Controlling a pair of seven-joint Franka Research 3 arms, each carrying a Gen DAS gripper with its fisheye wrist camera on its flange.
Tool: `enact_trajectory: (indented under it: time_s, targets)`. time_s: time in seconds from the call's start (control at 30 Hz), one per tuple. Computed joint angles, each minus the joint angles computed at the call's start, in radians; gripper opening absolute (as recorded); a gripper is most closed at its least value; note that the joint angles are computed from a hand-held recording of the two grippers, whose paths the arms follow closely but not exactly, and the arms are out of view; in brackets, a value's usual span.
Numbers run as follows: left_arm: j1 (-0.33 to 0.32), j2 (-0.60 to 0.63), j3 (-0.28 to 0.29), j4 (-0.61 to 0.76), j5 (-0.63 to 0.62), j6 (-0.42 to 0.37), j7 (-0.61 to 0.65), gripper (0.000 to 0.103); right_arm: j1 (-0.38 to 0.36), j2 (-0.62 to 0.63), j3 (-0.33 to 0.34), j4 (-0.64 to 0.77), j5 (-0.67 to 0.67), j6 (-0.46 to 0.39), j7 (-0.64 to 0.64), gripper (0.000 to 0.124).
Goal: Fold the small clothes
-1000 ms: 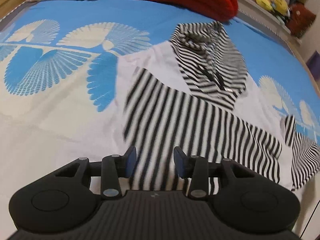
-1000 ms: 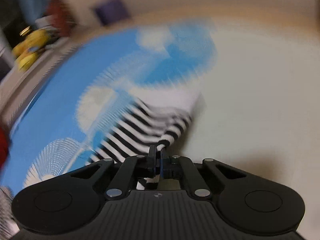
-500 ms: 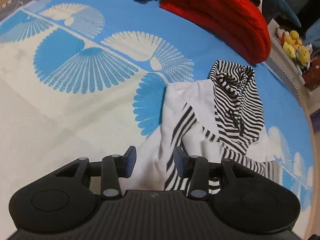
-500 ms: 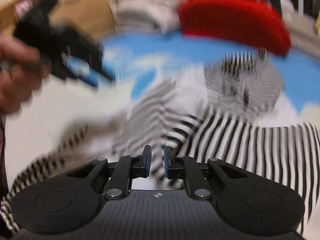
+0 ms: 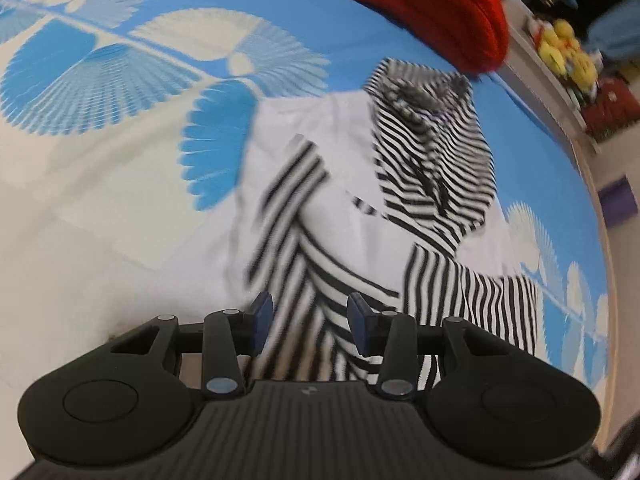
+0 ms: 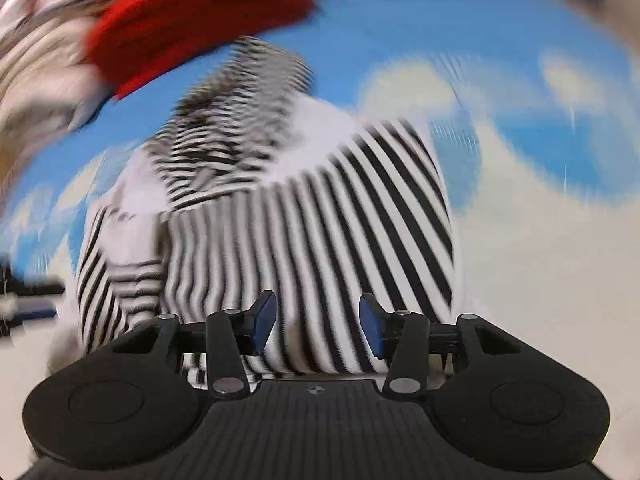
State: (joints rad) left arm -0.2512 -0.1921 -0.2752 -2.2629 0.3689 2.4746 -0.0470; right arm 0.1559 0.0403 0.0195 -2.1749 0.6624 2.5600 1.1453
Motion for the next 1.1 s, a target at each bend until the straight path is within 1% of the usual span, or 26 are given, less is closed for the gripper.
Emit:
enact_trajectory:
  time_s: [0.03,0.07,0.1,0.17,0.2,0.27,0.37,0.43,0.47,0.5,0.53,0.57,0.6,0.63,0.73,0.77,0.8,0.83,0.87,0.93,0.97,1.0,1.03,1.07,1.1]
  targets:
    - [0.002,0.026,-0.01,0.026,0.026,-0.009,-0.008,0.051,-0.006,0.026,-0.011,0.019,-0.042,-0.018,0.09,0.045]
    - [0.002,0.054,-0.017,0.054,0.051,-0.02,-0.019,0.061,-0.017,0.044,-0.017,0.032,-0.017,-0.037,0.109,0.034]
    - [-0.001,0.079,-0.02,0.079,0.07,-0.032,-0.023,0.065,-0.03,0.05,-0.019,0.038,0.019,-0.05,0.108,0.031]
    - [-0.016,0.145,-0.027,0.148,0.115,-0.079,-0.041,0.081,-0.034,0.041,-0.017,0.038,0.004,-0.066,0.112,0.032]
    - [-0.027,0.178,-0.027,0.182,0.132,-0.107,-0.048,0.083,-0.031,0.033,-0.013,0.035,-0.017,-0.064,0.101,0.034]
    - [-0.055,0.245,-0.023,0.252,0.161,-0.168,-0.053,0.084,-0.028,0.02,-0.009,0.025,-0.036,-0.068,0.087,0.039]
    - [-0.1,0.346,-0.01,0.353,0.174,-0.271,-0.03,0.085,-0.037,0.023,-0.019,0.038,-0.039,-0.123,0.101,0.04]
    - [-0.125,0.392,-0.003,0.397,0.157,-0.333,0.017,0.086,-0.037,0.035,-0.017,0.046,-0.038,-0.129,0.1,0.04]
    - [-0.14,0.394,0.003,0.398,0.174,-0.353,0.016,0.087,-0.039,0.037,-0.017,0.048,-0.036,-0.134,0.095,0.04]
    - [-0.155,0.389,0.009,0.402,0.187,-0.398,-0.005,0.087,-0.037,0.047,-0.015,0.063,-0.04,-0.139,0.105,0.04]
    - [-0.168,0.383,0.014,0.412,0.187,-0.466,-0.036,0.087,-0.037,0.053,-0.014,0.069,-0.042,-0.143,0.109,0.04]
    - [-0.173,0.352,0.017,0.392,0.176,-0.51,-0.087,0.087,-0.038,0.053,-0.014,0.072,-0.045,-0.148,0.112,0.04]
    - [-0.168,0.312,0.019,0.354,0.154,-0.505,-0.135,0.087,-0.039,0.054,-0.015,0.074,-0.049,-0.153,0.118,0.04]
    - [-0.154,0.248,0.019,0.28,0.123,-0.446,-0.196,0.086,-0.038,0.056,-0.015,0.077,-0.053,-0.156,0.127,0.04]
    - [-0.111,0.108,0.021,0.085,0.09,-0.195,-0.297,0.083,-0.036,0.057,-0.013,0.079,-0.068,-0.154,0.153,0.04]
    - [-0.096,0.083,0.024,0.037,0.078,-0.116,-0.306,0.078,-0.034,0.055,-0.013,0.077,-0.075,-0.151,0.161,0.04]
    - [-0.081,0.065,0.024,0.005,0.073,-0.066,-0.317,0.075,-0.032,0.053,-0.012,0.074,-0.082,-0.146,0.169,0.04]
    - [-0.067,0.052,0.018,-0.014,0.081,-0.044,-0.336,0.073,-0.03,0.049,-0.011,0.07,-0.09,-0.141,0.175,0.04]
    - [-0.055,0.037,0.012,-0.03,0.093,-0.038,-0.352,0.073,-0.028,0.047,-0.011,0.067,-0.095,-0.135,0.178,0.04]
    - [-0.039,0.017,0.004,-0.043,0.093,-0.042,-0.36,0.073,-0.027,0.041,-0.01,0.06,-0.101,-0.127,0.181,0.04]
    - [-0.032,0.004,0.005,-0.058,0.084,-0.029,-0.357,0.07,-0.026,0.038,-0.01,0.056,-0.102,-0.122,0.181,0.04]
    - [-0.028,-0.004,0.004,-0.066,0.073,-0.021,-0.355,0.065,-0.024,0.036,-0.009,0.053,-0.105,-0.117,0.183,0.04]
    - [-0.024,-0.012,0.004,-0.075,0.06,-0.019,-0.35,0.052,-0.023,0.033,-0.009,0.051,-0.108,-0.113,0.186,0.04]
    - [-0.021,-0.017,0.001,-0.075,0.049,-0.038,-0.343,0.03,-0.021,0.028,-0.008,0.048,-0.11,-0.106,0.187,0.04]
    - [-0.018,-0.019,-0.004,-0.066,0.046,-0.067,-0.339,0.019,-0.019,0.022,-0.006,0.042,-0.103,-0.095,0.181,0.04]
